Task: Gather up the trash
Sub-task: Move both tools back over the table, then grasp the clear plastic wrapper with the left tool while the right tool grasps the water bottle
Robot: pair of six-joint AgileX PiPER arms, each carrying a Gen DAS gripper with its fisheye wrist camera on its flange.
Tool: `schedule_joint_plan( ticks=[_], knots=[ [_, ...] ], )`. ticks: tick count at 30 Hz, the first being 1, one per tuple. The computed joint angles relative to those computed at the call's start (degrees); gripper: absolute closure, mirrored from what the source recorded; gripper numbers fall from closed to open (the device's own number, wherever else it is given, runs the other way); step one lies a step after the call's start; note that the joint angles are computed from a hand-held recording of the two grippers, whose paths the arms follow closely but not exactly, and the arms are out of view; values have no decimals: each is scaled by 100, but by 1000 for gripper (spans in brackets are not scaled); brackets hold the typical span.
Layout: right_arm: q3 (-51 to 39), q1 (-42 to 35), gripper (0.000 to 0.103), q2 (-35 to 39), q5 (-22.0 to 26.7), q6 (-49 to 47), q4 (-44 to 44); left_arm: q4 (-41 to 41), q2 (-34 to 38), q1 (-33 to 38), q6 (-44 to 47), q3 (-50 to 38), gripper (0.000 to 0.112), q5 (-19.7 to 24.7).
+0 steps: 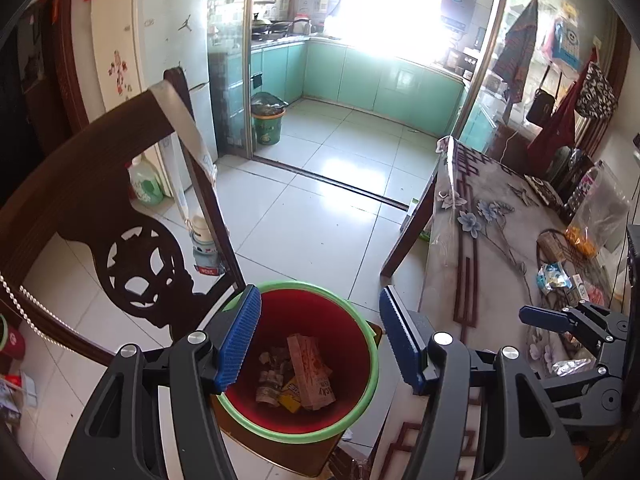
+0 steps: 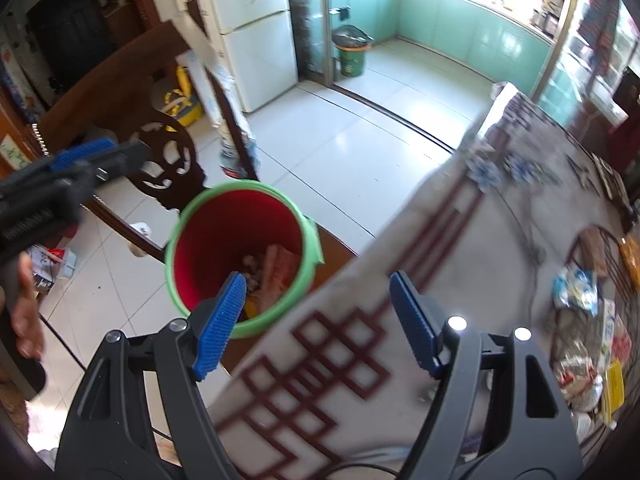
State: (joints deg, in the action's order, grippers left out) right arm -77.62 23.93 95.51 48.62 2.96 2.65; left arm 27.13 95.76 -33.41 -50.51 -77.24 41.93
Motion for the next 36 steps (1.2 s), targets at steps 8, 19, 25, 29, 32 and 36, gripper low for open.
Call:
schedule_joint_plan(
  ticks=[8,19,25,29,32,36],
  knots=[
    [963,-627,31,-477,-111,88,-68,283,26,-379,-114,-231,53,230],
    [2133,-1541,31,-1406,-207,-150,190,91,549,-1063,135,-1048,53,517],
    [2646,-2625,30,-2037,-156,-974,529,-365,1146,-1530,295,-1756,53,563],
    [2797,-4102,30,-2180,8,-2294,1104,-470,1771,-2006,184,-2486,53,702],
    [2711,-5322,29,-2033,173,-3294,1517,-643,2418,-2351,480,-3356,50,915],
    [2263,-6957,28,-1389,635,-4432,2107,-1503,3562,-2546,760,-5035,46,1570]
  ],
)
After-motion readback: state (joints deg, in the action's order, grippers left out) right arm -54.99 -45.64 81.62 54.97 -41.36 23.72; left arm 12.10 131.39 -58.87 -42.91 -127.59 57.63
